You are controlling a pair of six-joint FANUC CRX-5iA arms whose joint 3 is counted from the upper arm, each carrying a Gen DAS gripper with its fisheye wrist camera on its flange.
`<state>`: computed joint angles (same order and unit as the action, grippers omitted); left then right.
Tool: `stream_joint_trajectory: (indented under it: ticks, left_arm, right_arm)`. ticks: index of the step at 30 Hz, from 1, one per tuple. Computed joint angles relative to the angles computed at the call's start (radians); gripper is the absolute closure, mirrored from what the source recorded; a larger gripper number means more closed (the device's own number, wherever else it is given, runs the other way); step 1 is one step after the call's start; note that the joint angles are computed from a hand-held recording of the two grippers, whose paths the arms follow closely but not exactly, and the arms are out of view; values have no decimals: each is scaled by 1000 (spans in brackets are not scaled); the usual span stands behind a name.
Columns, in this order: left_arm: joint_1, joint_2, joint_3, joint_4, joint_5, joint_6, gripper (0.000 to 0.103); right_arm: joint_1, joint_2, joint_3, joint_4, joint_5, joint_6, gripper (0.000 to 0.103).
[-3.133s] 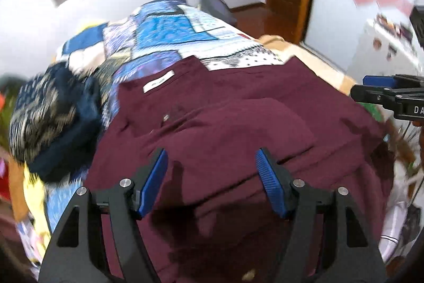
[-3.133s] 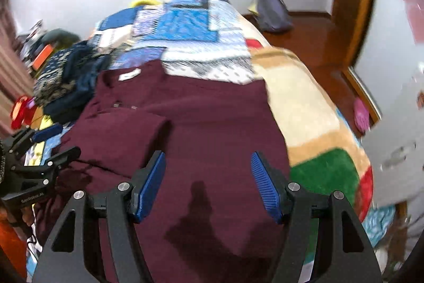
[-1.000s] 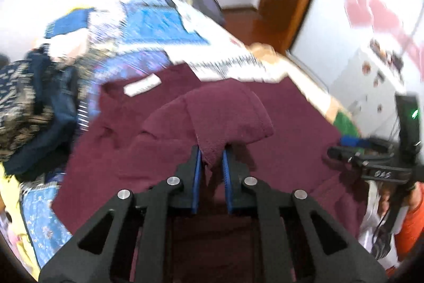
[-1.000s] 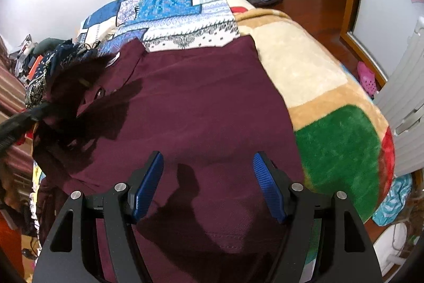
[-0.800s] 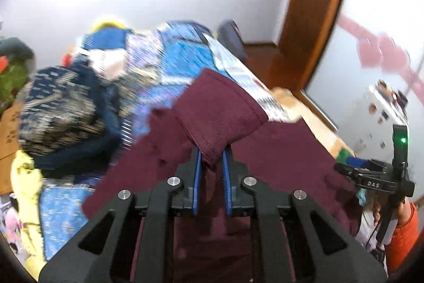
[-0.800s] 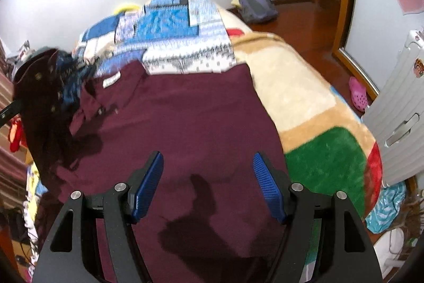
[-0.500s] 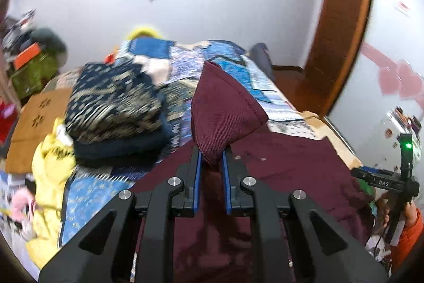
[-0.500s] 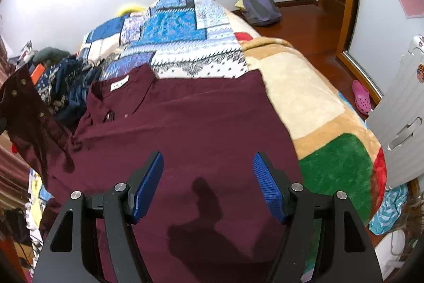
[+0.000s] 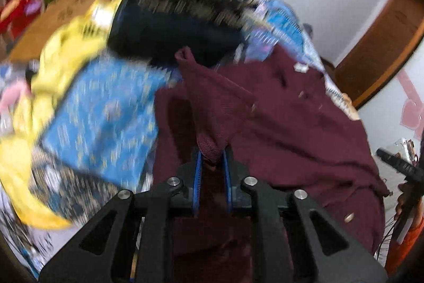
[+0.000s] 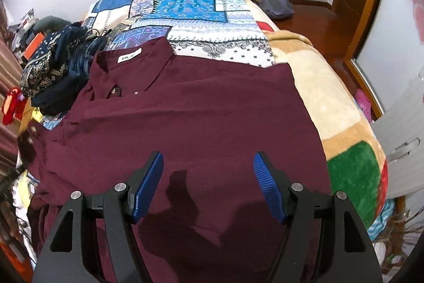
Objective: Fold large clothes
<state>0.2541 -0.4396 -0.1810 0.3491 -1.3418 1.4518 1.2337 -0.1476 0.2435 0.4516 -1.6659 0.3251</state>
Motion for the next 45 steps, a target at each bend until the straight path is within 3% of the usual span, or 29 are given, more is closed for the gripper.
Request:
stream_joint_trajectory:
  ticks: [3,5,10,15,19,21,29,37,41,42,45]
  left_arm:
    - [-34,6,27,-167,-63,124,76]
    - [-30,6,35,-223,-93,141,72]
    - [46,4,48,-199,-114,85,56]
    - [45,51,108,-189,-83,54,40]
    - [-1,136,173,-209,-43,58,34]
    - [7,179,179,-161,-22,36,32]
    - [73,351,138,51,-49,13,32]
    - [91,385,56,164,-12,-40,32]
    - [53,387,73,142,17,-81,53]
    - [37,390,86,125,21,-80,58]
    - [-24,395,147,18,30,-36,69]
  right_arm:
    - [-2,20,20,2,-11,39,36]
    - [-8,29,31,-4,-14,57,36]
    - [-21,33,32,31,-11,98,36]
    - [-66,19,29,69,-3,121,36]
    - [-134,4,32,46,8,121,36]
    - [-176,-5,31,16,20,124,36]
    - [-379,-26,8,-216,110,208,36]
    - [-561,19,0,-448,157,328,36]
    - [-596,11,-27,-476,215,351,40]
    - [-591,8,-34,-462,225,345,51]
    - [-576,18,-22,-427,194,346,66]
